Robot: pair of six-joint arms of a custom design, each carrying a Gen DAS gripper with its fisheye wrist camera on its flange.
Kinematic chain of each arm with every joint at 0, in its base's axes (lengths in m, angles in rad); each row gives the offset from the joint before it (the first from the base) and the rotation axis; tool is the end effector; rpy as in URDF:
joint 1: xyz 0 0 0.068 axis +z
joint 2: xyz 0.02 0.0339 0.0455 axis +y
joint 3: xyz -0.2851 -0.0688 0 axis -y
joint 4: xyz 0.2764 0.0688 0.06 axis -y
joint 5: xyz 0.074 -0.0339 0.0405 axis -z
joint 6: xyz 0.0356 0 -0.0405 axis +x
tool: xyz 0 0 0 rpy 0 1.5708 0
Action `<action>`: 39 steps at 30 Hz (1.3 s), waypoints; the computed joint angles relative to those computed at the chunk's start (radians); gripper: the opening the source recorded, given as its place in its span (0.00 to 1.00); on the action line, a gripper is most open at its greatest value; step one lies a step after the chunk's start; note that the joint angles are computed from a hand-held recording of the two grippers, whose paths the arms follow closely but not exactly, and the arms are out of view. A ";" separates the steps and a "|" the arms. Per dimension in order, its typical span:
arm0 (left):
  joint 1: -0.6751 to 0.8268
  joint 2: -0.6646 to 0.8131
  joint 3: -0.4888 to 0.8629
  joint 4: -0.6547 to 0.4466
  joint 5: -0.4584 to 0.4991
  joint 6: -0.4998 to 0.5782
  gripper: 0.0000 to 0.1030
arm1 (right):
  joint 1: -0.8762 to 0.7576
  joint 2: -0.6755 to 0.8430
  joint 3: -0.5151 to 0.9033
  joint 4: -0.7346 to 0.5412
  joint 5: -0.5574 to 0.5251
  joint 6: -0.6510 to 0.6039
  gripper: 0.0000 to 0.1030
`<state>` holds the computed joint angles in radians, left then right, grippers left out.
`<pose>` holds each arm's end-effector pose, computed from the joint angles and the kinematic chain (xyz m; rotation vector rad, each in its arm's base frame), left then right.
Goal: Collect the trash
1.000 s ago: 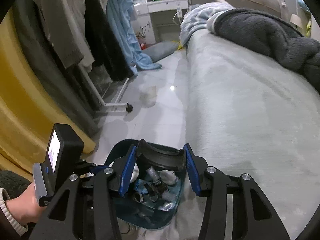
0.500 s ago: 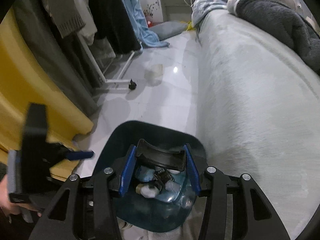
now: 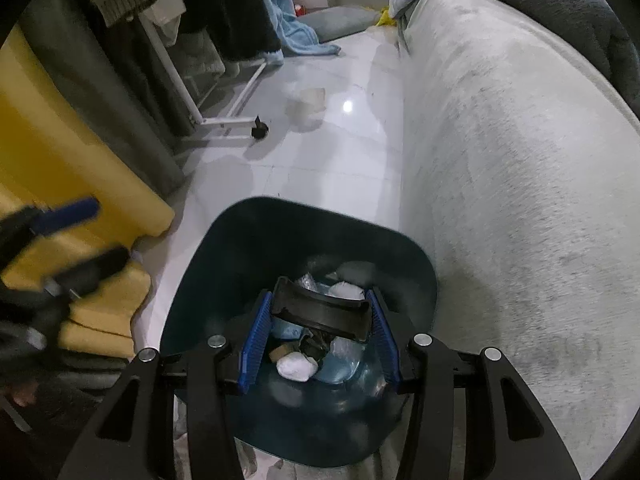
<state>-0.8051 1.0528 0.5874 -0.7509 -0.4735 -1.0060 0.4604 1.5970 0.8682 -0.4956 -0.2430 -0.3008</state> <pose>0.1430 -0.1253 0.1917 -0.3662 2.5321 0.0204 0.2743 0.1456 0.1571 -1.0925 2.5700 0.3788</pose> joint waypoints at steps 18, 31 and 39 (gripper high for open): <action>-0.244 0.015 0.279 -0.234 -0.395 -0.103 0.95 | -0.034 -0.130 -0.039 -0.058 0.004 -0.096 0.71; -0.366 0.268 0.560 -0.330 -0.515 -0.187 0.97 | -0.405 -0.439 -0.022 -0.190 -0.227 -0.332 0.88; -0.445 0.430 0.709 -0.422 -0.572 -0.262 0.97 | -0.710 -0.428 0.033 -0.223 -0.404 -0.407 0.95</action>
